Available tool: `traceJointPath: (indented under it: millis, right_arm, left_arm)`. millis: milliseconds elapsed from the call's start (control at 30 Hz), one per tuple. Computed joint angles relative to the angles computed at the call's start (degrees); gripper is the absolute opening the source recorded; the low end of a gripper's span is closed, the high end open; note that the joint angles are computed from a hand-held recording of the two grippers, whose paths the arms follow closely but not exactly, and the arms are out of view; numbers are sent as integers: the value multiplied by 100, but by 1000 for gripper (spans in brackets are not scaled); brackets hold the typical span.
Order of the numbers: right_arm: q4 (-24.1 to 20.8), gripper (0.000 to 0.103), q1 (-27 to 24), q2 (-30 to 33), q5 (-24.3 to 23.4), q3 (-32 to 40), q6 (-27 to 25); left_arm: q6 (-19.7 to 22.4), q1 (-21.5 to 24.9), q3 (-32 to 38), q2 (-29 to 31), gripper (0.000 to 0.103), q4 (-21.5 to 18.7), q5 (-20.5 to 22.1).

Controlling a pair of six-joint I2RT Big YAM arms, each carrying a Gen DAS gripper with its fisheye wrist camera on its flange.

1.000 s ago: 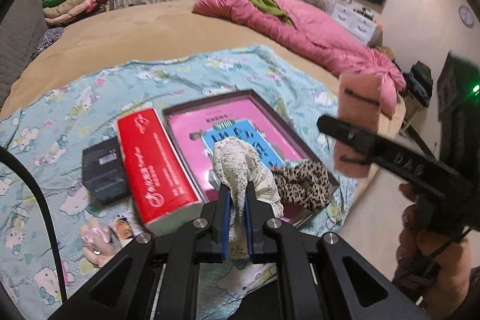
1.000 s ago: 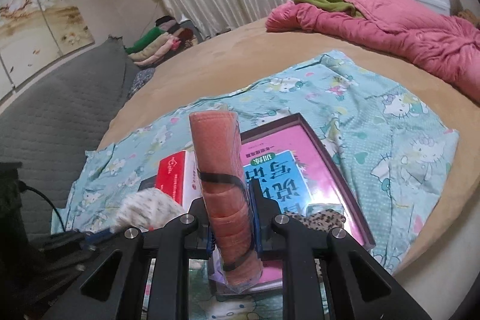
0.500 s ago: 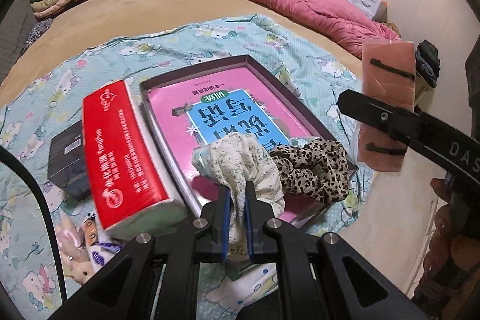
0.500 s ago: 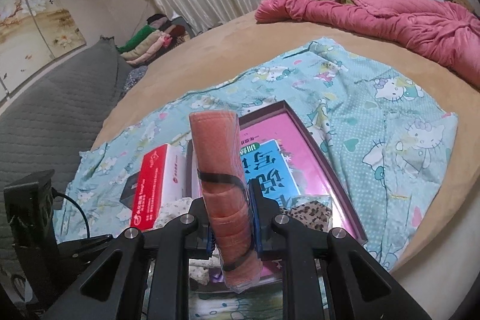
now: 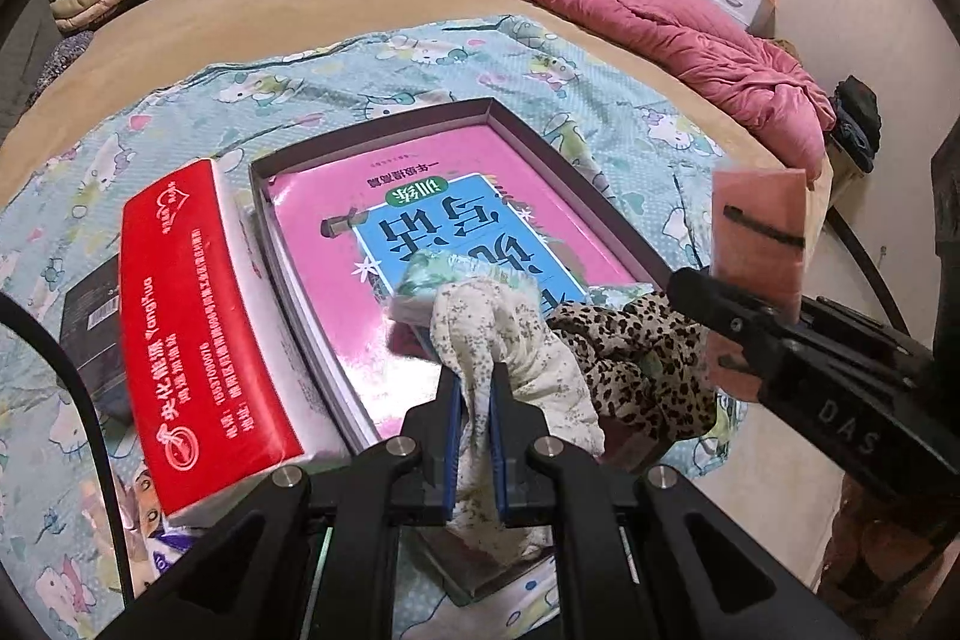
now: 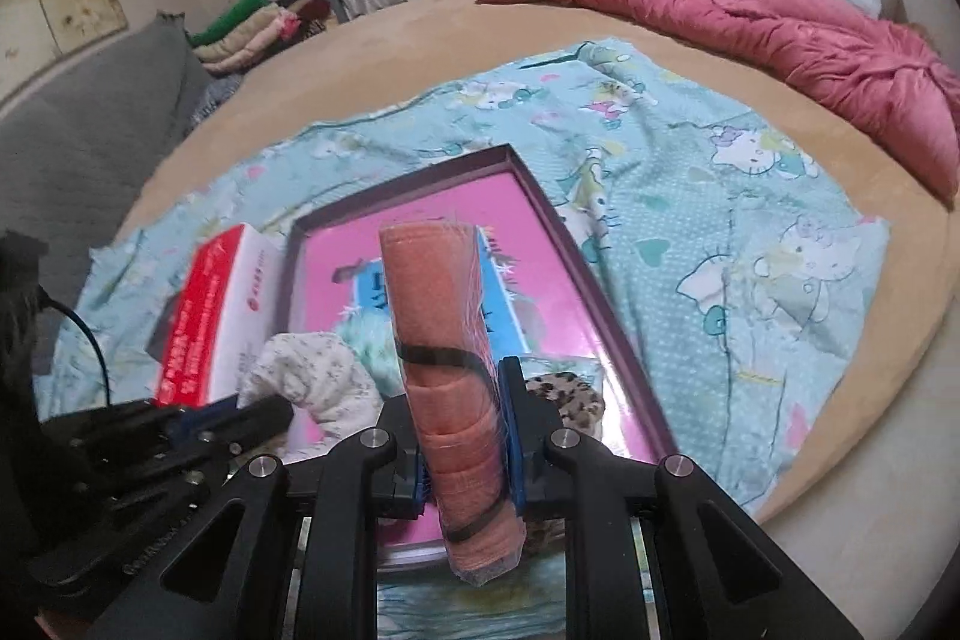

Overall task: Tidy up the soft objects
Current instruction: 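Lower the white floral cloth onto the tray with the left tool while the right tool releases the pink towel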

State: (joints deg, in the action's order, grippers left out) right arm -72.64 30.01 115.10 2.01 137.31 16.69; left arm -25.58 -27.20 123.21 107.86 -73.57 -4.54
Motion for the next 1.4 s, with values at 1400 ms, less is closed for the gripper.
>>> traceJointPath:
  millis: [1400]
  right_arm:
    - [109, 58, -23, 163, -298, -19, 115]
  left_arm:
    - [-140, 157, -81, 44, 9, 109, 107]
